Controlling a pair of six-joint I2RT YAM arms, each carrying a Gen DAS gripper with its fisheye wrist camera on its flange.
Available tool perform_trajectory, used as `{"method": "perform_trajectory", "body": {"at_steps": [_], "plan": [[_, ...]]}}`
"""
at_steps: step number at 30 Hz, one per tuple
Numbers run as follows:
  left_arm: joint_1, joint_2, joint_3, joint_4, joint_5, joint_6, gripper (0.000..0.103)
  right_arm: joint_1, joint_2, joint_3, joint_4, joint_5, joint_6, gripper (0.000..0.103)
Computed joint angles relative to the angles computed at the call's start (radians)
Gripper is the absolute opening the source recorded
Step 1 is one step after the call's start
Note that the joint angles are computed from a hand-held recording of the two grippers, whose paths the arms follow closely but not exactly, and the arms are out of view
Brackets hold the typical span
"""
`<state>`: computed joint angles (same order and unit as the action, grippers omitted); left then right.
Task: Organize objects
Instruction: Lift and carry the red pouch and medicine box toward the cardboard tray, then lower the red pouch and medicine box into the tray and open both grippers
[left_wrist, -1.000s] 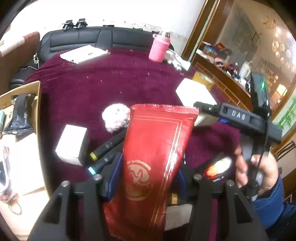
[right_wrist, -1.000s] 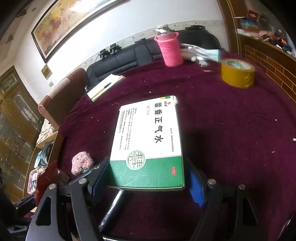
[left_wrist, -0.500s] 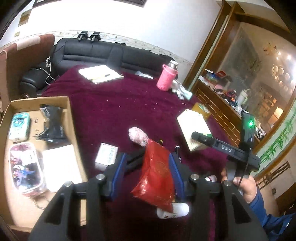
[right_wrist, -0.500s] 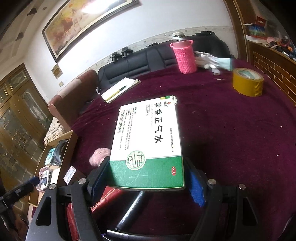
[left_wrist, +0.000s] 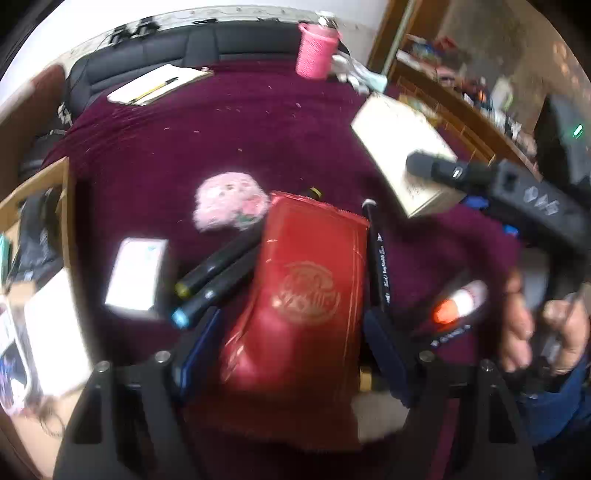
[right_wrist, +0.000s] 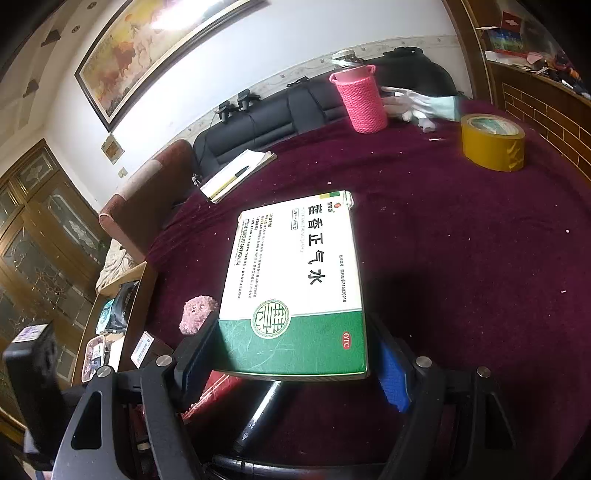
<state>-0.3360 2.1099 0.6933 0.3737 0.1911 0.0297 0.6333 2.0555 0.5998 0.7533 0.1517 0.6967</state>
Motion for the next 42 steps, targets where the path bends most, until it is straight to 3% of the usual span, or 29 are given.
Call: {"method": "perform_trajectory", "body": {"at_steps": [2,4,7,19,25,28,32,37,42], "plan": [[-0.038,0.042,0.043,0.004,-0.056,-0.015,0.074,-0.004,0.003,-0.002,0.005,-0.004,-0.001,0.081],[-0.061,0.07,0.068,0.008,-0.099,-0.028,0.06,-0.01,0.005,-0.006,0.012,-0.007,-0.001,0.081],[-0.08,0.074,0.055,0.051,-0.135,-0.044,0.052,-0.015,0.003,-0.013,0.022,-0.014,0.001,0.081],[0.082,-0.106,-0.177,0.197,0.067,-0.088,0.05,0.042,-0.029,0.006,-0.025,-0.006,0.007,0.081],[0.271,-0.325,-0.312,0.16,0.176,-0.026,0.05,0.101,-0.067,0.096,-0.152,-0.085,0.011,0.081],[0.395,-0.422,-0.325,0.086,0.203,0.038,0.051,0.134,-0.051,0.197,-0.245,-0.139,0.017,0.081],[0.555,-0.457,-0.269,-0.035,0.232,0.122,0.051,0.197,-0.003,0.355,-0.378,-0.133,-0.001,0.081],[0.699,-0.398,-0.157,-0.133,0.247,0.196,0.051,0.27,0.118,0.631,-0.54,-0.122,-0.038,0.081],[0.774,-0.282,-0.015,-0.18,0.223,0.185,0.051,0.309,0.328,1.0,-0.731,-0.116,-0.065,0.081]]}}
